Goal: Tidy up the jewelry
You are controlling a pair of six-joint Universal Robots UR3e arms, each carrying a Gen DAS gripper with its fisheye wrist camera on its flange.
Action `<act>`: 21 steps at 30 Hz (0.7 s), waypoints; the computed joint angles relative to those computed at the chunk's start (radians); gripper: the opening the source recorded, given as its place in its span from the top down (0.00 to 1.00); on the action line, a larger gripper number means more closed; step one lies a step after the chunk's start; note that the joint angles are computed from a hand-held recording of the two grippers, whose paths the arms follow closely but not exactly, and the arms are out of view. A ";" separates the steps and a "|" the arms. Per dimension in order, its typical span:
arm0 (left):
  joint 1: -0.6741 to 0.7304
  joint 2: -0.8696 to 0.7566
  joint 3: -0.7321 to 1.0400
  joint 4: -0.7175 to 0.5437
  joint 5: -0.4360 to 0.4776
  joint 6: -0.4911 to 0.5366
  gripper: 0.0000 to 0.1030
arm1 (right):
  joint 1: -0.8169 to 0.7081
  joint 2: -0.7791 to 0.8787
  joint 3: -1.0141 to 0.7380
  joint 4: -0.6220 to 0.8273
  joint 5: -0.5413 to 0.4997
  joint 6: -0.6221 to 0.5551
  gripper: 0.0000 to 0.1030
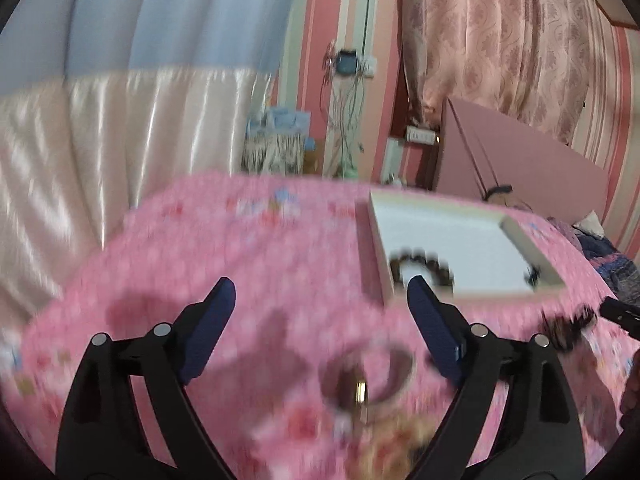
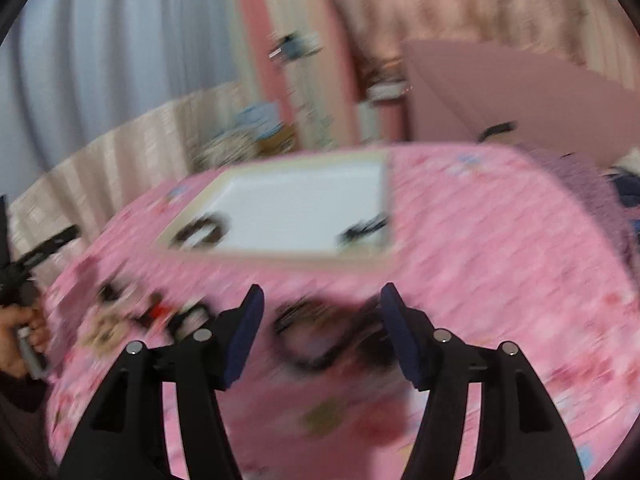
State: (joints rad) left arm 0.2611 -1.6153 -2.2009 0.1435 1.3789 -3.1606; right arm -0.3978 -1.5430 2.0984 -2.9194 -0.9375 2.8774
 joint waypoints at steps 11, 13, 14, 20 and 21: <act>-0.047 -0.057 -0.114 0.052 0.020 -0.016 0.16 | 0.266 0.225 -0.187 0.045 -0.288 0.028 0.68; -0.056 -0.067 -0.091 0.021 0.021 -0.005 0.16 | 0.294 0.260 -0.225 0.072 -0.342 0.036 0.73; -0.063 -0.075 -0.075 -0.002 0.016 0.008 0.16 | 0.297 0.267 -0.236 0.083 -0.349 0.036 0.74; -0.142 -0.088 -0.045 0.006 0.049 0.055 0.16 | 0.297 0.266 -0.217 0.033 -0.371 0.044 0.94; -0.149 -0.082 -0.045 -0.002 0.027 0.061 0.16 | 0.280 0.253 -0.193 0.001 -0.351 0.056 0.95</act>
State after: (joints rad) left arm 0.1121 -1.6973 -2.2462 0.1416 1.4061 -3.0996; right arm -0.1174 -1.2900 1.9057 -2.9185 -1.2886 2.9331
